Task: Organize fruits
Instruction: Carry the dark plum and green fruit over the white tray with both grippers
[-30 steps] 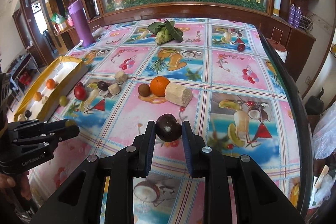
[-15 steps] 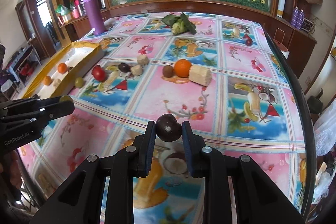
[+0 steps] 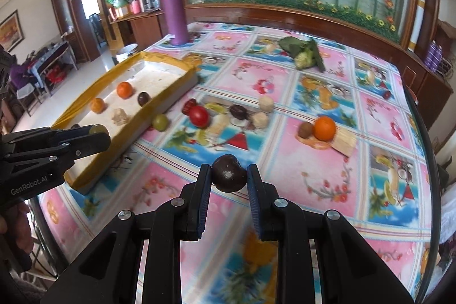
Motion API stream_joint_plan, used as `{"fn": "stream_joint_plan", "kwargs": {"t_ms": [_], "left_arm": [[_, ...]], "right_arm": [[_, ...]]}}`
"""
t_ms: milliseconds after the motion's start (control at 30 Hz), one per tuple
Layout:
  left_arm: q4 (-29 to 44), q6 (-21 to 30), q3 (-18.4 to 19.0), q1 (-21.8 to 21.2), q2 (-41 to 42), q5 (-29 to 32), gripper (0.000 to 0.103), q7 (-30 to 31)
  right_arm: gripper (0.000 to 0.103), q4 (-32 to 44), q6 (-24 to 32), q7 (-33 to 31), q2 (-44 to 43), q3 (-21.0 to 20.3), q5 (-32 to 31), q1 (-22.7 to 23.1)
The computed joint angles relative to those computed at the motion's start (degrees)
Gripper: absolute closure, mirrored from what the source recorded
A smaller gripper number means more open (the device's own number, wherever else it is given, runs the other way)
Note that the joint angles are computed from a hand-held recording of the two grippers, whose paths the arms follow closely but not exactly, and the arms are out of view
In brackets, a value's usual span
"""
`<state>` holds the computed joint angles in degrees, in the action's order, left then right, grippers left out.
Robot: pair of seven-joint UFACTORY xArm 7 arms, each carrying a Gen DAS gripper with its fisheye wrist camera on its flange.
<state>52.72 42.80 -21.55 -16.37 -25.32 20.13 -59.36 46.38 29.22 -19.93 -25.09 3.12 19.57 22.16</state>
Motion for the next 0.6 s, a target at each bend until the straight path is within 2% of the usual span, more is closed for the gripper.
{"fn": "stream_joint_plan", "kwargs": {"t_ms": [333, 600], "left_arm": [[-7.2, 2.1, 3.0, 2.7, -8.8, -2.5, 0.075, 1.5], [-12.1, 3.7, 4.7, 5.9, -14.2, -4.6, 0.075, 3.6]], "right_arm": [[0.078, 5.2, -0.2, -0.5, 5.6, 3.0, 0.0, 3.1], [0.078, 12.7, 0.1, -0.2, 12.4, 5.3, 0.8, 4.1]]}}
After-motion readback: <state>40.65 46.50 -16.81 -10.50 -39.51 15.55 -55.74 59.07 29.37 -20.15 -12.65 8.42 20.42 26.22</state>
